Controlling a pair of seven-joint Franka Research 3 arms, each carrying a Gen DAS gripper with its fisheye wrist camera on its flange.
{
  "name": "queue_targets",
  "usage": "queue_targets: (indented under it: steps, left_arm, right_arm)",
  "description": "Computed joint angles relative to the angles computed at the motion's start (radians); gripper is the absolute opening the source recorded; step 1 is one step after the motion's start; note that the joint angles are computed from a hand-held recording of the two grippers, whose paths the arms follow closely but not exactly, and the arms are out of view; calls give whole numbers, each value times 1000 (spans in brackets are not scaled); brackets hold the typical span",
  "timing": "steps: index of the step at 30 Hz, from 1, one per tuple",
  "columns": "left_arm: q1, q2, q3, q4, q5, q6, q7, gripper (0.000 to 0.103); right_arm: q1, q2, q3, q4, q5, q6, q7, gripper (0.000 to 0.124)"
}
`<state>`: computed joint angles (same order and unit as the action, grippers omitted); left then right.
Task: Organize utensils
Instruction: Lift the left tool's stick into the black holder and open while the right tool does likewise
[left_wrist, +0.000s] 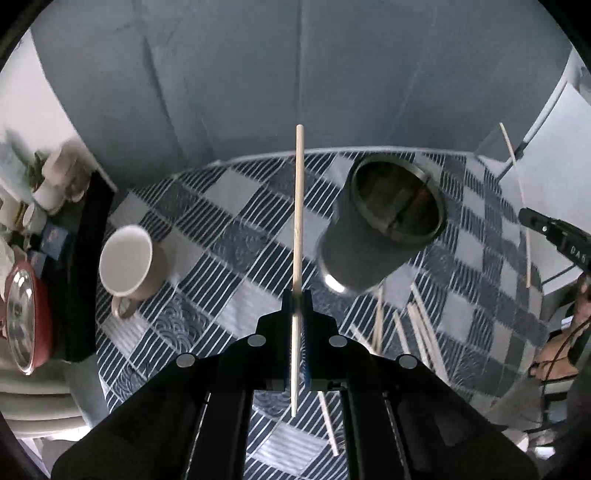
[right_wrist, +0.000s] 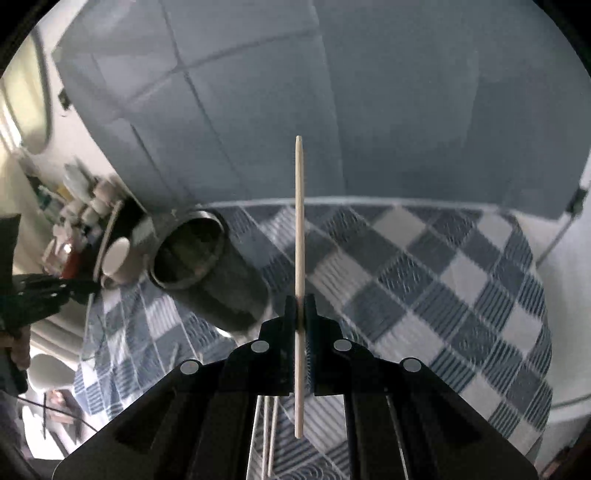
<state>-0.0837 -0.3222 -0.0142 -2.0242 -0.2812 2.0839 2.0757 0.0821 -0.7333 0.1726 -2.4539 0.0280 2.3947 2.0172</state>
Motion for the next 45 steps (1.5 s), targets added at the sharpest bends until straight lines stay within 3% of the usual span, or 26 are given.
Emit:
queue_targets:
  steps: [12,17,23,28,30,34,39,42,45]
  left_arm:
    - [-34,134,-50,210,-70,32,-41,4]
    - [-37,174,-69,241,-134,83,-49,4]
    - [-53,181,-64,184,-321,181,45,5]
    - [-81,134,-47,35,-584,352,214,5]
    - [-94,124,-47,-12,-638,417,265,5]
    - [-115,119,-43,-69,-715,469,335,5]
    - [-124,111,-42,-103,-746,469,376,5]
    - [-123,98,-36,-111,-756,459,396,5]
    - [-121,94,-37,-121,-742,470,397,5]
  right_arm:
    - [45,202,-42,187,50,154,-119,5]
    - [77,280,-57,215,90,270,-167,5]
    - [145,342,-98,157,211,503,-245,5]
    - [237,371,-151,84,349,678,-348,5]
    - [278,384,-172,56,393,747,-383,5]
    - [348,400,-203,11,440,841,-439,5]
    - [398,398,-229,-35,433,885,-452,5]
    - [356,391,-188,-46,415,874,-452,5]
    - [359,384,-192,-54,409,869,-454,5]
